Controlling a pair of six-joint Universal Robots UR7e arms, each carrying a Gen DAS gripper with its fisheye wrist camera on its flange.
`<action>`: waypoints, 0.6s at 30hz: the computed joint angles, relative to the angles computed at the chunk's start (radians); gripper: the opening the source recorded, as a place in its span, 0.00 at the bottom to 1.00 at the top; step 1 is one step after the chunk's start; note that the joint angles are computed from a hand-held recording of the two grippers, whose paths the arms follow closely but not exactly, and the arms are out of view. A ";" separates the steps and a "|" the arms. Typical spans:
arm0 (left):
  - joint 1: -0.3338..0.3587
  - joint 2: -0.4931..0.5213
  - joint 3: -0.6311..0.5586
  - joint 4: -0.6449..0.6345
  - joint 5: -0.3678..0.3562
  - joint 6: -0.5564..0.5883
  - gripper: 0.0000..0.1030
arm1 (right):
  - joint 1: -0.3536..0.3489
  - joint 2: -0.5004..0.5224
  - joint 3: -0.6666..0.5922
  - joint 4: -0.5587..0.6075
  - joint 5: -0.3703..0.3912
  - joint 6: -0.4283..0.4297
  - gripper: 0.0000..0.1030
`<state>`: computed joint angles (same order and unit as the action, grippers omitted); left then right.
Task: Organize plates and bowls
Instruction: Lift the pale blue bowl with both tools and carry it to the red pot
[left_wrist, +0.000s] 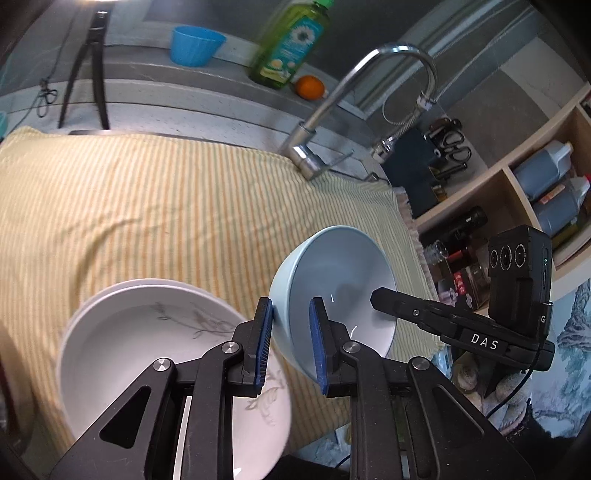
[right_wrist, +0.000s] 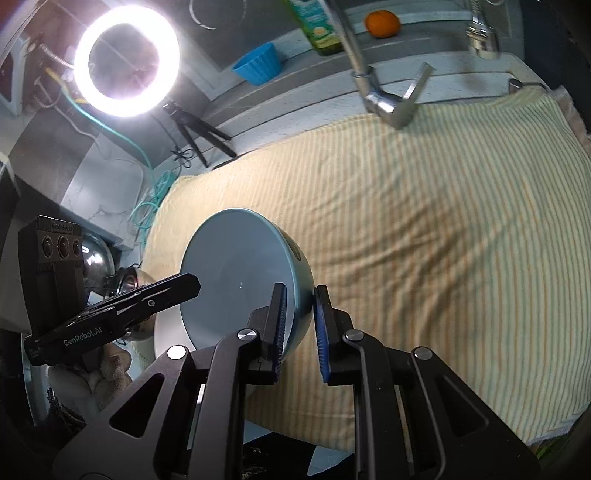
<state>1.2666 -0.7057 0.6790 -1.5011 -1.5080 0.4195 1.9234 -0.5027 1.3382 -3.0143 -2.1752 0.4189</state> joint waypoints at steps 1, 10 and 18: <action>0.003 0.002 -0.014 0.002 0.000 -0.004 0.18 | 0.004 0.013 -0.025 0.013 0.003 -0.010 0.15; 0.041 0.016 -0.141 0.017 0.001 -0.041 0.18 | 0.035 0.139 -0.272 0.153 0.041 -0.087 0.15; 0.082 0.044 -0.278 0.045 0.007 -0.083 0.18 | 0.057 0.273 -0.523 0.296 0.090 -0.144 0.15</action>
